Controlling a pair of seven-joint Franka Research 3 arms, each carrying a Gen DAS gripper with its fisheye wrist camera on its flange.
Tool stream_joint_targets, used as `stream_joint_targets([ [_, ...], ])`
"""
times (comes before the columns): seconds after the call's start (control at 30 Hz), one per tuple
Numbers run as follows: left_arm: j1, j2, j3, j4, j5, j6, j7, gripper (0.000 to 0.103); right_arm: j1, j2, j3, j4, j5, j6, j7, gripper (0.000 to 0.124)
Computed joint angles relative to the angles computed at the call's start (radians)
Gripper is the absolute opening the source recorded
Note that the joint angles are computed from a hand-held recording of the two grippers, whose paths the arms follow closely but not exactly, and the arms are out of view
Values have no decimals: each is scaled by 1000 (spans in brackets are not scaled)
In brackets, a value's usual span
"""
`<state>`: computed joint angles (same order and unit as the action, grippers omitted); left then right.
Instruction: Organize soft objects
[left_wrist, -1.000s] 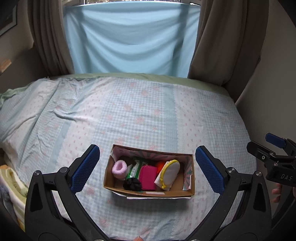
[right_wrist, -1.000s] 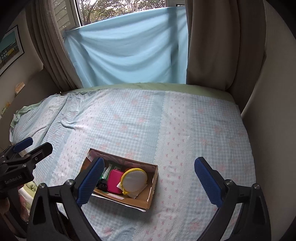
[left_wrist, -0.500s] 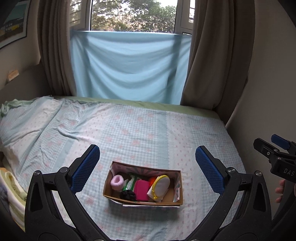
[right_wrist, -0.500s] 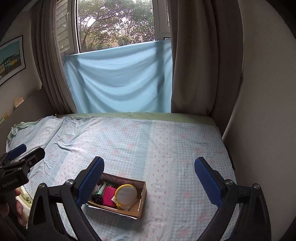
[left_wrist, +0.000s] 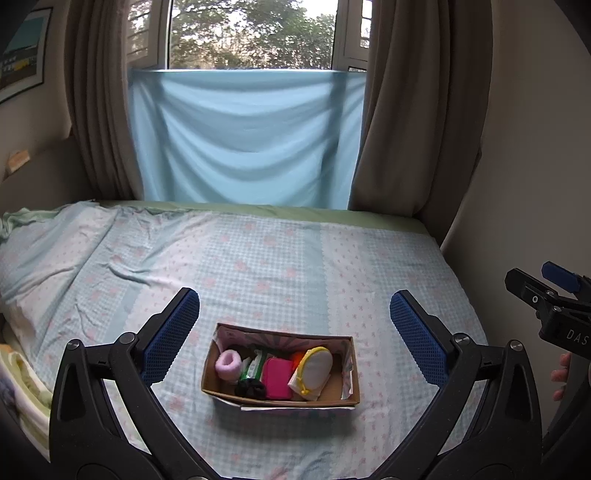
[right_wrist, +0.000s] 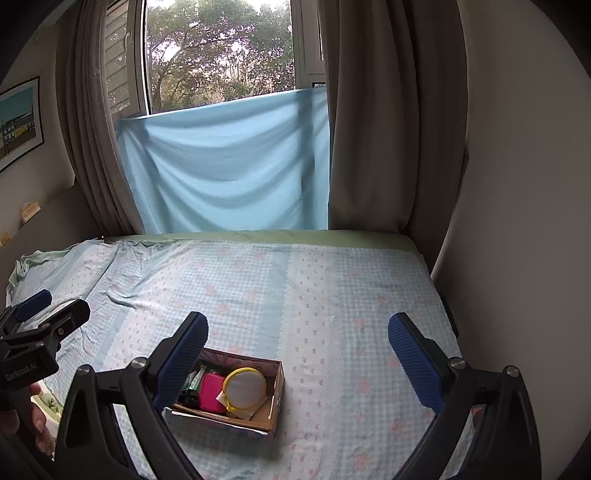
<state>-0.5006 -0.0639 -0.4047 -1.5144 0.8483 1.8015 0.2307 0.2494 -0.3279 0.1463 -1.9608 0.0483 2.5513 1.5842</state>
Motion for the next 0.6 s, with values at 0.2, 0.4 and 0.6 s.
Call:
stream_joint_targets([
  [0.2, 0, 0, 1, -2, 0, 16, 5, 103, -10, -12, 6, -11, -15, 4, 21, 97],
  [0.4, 4, -4, 4, -9, -5, 35, 10, 103, -20, -18, 13, -15, -37, 2, 46, 97],
  [0.6, 6, -4, 3, -11, -2, 40, 16, 103, -23, -20, 15, -15, -49, 2, 59, 97],
])
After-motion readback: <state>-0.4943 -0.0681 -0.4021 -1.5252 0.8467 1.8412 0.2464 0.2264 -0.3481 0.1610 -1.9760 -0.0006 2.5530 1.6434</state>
